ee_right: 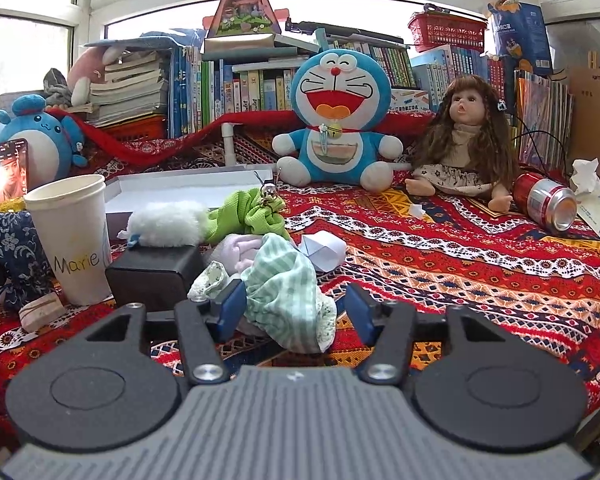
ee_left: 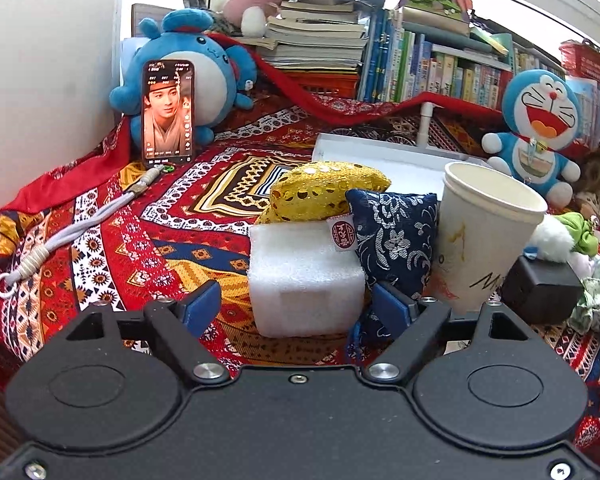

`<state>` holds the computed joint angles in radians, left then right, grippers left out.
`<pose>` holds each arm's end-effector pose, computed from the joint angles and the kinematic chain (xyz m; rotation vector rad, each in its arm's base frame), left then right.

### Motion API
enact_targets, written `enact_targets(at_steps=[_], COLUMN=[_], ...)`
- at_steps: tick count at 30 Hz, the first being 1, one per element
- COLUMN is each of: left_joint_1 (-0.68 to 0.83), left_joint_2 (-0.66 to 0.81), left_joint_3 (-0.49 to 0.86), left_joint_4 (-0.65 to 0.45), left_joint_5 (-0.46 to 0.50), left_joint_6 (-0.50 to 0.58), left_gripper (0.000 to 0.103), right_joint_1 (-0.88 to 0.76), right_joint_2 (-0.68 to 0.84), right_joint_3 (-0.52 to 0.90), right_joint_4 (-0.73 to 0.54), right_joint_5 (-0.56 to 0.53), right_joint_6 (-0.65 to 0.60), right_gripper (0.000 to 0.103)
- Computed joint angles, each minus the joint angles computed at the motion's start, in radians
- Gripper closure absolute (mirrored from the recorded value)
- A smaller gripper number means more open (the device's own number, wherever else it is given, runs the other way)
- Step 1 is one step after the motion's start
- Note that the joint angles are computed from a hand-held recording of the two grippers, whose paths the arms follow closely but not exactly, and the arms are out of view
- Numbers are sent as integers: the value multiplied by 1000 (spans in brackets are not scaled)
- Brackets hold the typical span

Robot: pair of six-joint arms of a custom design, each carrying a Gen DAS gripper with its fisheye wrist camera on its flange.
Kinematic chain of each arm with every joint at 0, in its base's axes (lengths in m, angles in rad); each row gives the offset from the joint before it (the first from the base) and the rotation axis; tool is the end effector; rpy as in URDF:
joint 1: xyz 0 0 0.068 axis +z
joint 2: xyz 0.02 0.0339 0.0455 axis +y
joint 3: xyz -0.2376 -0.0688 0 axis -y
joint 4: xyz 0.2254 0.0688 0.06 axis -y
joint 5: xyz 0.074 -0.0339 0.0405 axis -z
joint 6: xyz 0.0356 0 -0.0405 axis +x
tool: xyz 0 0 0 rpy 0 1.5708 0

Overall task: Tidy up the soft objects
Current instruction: 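Grasp the white foam cube with the left tool while the right tool grasps the striped cloth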

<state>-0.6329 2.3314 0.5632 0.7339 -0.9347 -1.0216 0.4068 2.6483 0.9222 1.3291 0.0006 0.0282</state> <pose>0.2161 -0.1230 -0.0289 -0.6915 2.0045 0.2925 0.3258 0.1403 -0.0483 -0.3719 1.9434 0.2834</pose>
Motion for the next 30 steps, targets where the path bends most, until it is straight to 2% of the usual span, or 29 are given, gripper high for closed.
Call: enact_targets(at_steps=[3, 5, 8, 10, 13, 15, 16, 17, 18, 21, 25, 30], left_joint_1=[0, -11, -29, -28, -11, -5, 0, 8, 18, 58, 87, 109], left_joint_2=[7, 10, -3, -7, -6, 1, 13, 37, 55, 81, 122, 135], left_joint_3=[-15, -28, -7, -13, -50, -56, -58, -59, -51, -5, -22, -42], left_joint_4=[27, 35, -109, -134, -38, 4, 46, 106, 132, 97, 234, 317], left_joint_5=[9, -5, -52, -65, -49, -53, -56, -62, -65, -45, 2, 44], left_joint_6=[0, -10, -98, -127, -89, -62, -29, 20, 55, 107, 169, 185], left_gripper=[32, 44, 47, 47, 46, 37, 28, 24, 24, 24, 25, 33], right_joint_1=[5, 7, 8, 6, 8, 8, 7, 6, 4, 1, -3, -20], right_joint_2=[1, 2, 2, 1, 0, -1, -1, -1, -1, -2, 0, 0], right_joint_3=[9, 11, 7, 6, 9, 9, 10, 12, 16, 32, 49, 79], right_joint_4=[-6, -8, -3, -5, -9, -10, -12, -15, -21, -41, -56, -94], right_joint_5=[5, 8, 9, 7, 9, 7, 5, 1, -3, -10, -29, -69], right_joint_6=[-9, -14, -13, -9, -11, -16, -17, -18, -19, -30, -51, -41], right_gripper=[39, 39, 39, 39, 39, 39, 39, 39, 39, 39, 33, 25])
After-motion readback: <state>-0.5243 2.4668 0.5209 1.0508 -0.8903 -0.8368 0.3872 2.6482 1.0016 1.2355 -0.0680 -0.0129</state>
